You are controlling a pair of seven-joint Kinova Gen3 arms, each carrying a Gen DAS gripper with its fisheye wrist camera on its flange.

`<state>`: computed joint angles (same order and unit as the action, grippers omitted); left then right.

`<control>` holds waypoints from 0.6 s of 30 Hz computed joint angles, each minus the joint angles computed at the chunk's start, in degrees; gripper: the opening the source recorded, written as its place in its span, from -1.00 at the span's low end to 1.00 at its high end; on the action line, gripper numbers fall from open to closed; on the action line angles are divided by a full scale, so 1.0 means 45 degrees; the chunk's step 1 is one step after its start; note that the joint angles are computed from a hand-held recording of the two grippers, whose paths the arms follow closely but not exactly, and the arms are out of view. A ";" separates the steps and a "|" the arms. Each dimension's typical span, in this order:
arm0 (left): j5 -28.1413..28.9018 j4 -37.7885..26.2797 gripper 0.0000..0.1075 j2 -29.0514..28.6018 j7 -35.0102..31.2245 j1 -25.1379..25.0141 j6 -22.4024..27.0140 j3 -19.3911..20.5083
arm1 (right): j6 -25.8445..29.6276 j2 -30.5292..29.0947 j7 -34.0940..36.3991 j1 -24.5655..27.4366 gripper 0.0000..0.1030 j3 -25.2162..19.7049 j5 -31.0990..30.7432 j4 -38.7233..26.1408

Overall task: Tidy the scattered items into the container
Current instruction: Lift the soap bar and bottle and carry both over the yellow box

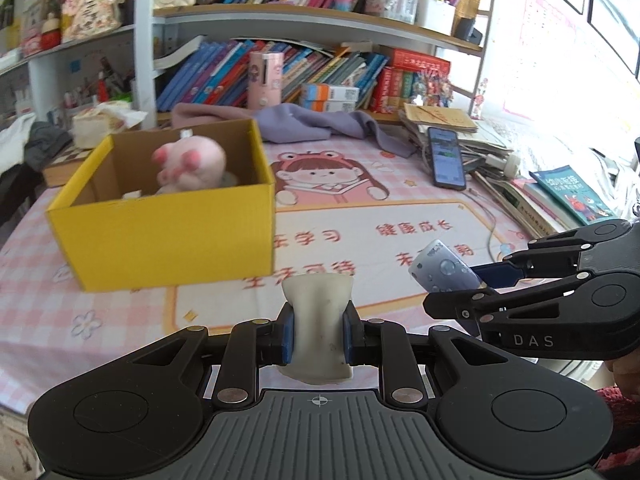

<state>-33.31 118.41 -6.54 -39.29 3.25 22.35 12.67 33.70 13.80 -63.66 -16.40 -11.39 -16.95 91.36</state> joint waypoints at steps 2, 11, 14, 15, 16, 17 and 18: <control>0.0056 0.0173 -0.61 -0.0246 0.0051 -0.0051 0.0159 -0.0010 | 0.0007 -0.0072 0.0001 -0.0109 -0.40 -0.0082 -0.0010 0.0109; 0.0432 0.0724 -0.61 -0.1067 0.0075 -0.0752 0.0567 0.0310 | 0.0273 -0.0052 0.0242 -0.0608 -0.40 -0.0318 -0.0006 0.0046; 0.0659 0.0903 -0.61 -0.1326 -0.0027 -0.1002 0.0646 0.0386 | 0.0411 0.0040 0.0364 -0.0755 -0.40 -0.0380 -0.0016 -0.0085; 0.0721 0.0954 -0.61 -0.1400 -0.0048 -0.1095 0.0668 0.0419 | 0.0456 0.0080 0.0432 -0.0776 -0.40 -0.0402 -0.0043 -0.0135; 0.0800 0.0995 -0.61 -0.1459 -0.0075 -0.1180 0.0698 0.0440 | 0.0504 0.0121 0.0439 -0.0835 -0.40 -0.0407 -0.0031 -0.0197; 0.0898 0.1021 -0.61 -0.1500 -0.0130 -0.1246 0.0733 0.0441 | 0.0554 0.0160 0.0483 -0.0859 -0.40 -0.0427 -0.0055 -0.0245; 0.0957 0.1037 -0.61 -0.1521 -0.0136 -0.1333 0.0776 0.0485 | 0.0599 0.0200 0.0530 -0.0876 -0.40 -0.0446 -0.0087 -0.0290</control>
